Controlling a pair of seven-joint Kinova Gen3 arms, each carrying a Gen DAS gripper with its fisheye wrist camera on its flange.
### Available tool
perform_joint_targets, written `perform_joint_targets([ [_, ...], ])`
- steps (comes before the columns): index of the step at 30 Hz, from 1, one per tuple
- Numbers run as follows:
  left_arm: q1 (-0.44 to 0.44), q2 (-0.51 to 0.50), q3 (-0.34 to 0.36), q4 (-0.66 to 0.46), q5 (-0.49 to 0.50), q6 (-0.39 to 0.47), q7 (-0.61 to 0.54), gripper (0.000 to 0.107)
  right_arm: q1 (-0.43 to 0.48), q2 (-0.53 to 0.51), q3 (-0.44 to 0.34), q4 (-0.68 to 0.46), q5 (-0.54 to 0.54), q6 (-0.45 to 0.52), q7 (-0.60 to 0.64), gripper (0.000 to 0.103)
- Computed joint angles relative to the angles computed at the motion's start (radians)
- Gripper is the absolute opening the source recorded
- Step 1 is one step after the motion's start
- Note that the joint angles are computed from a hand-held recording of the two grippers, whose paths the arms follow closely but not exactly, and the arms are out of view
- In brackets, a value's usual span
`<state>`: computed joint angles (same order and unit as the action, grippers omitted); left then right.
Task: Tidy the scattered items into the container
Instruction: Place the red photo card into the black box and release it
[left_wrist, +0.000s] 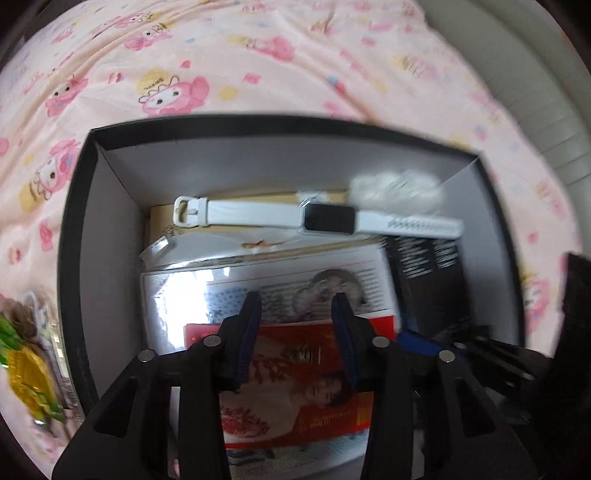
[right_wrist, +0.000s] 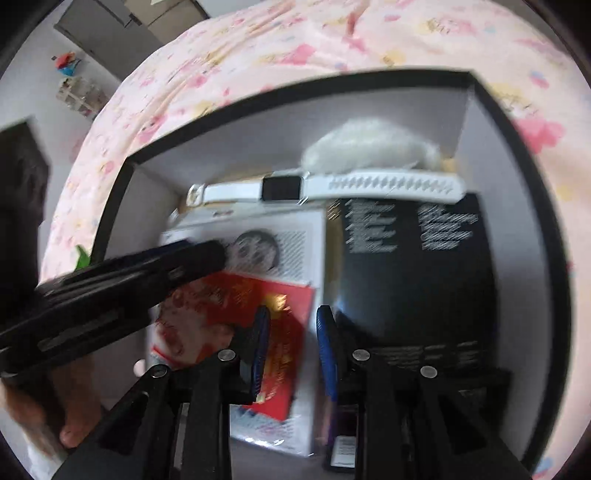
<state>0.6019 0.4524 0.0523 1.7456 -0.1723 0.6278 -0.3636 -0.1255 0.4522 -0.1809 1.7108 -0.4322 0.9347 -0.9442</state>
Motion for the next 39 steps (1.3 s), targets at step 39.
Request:
perform_joint_targets([
  [39, -0.221, -0.165, 0.203, 0.318, 0.4, -0.323, -0.298, 0.055, -0.067, -0.206, 0.052, 0.21, 0.047, -0.269, 0.117, 0.035],
])
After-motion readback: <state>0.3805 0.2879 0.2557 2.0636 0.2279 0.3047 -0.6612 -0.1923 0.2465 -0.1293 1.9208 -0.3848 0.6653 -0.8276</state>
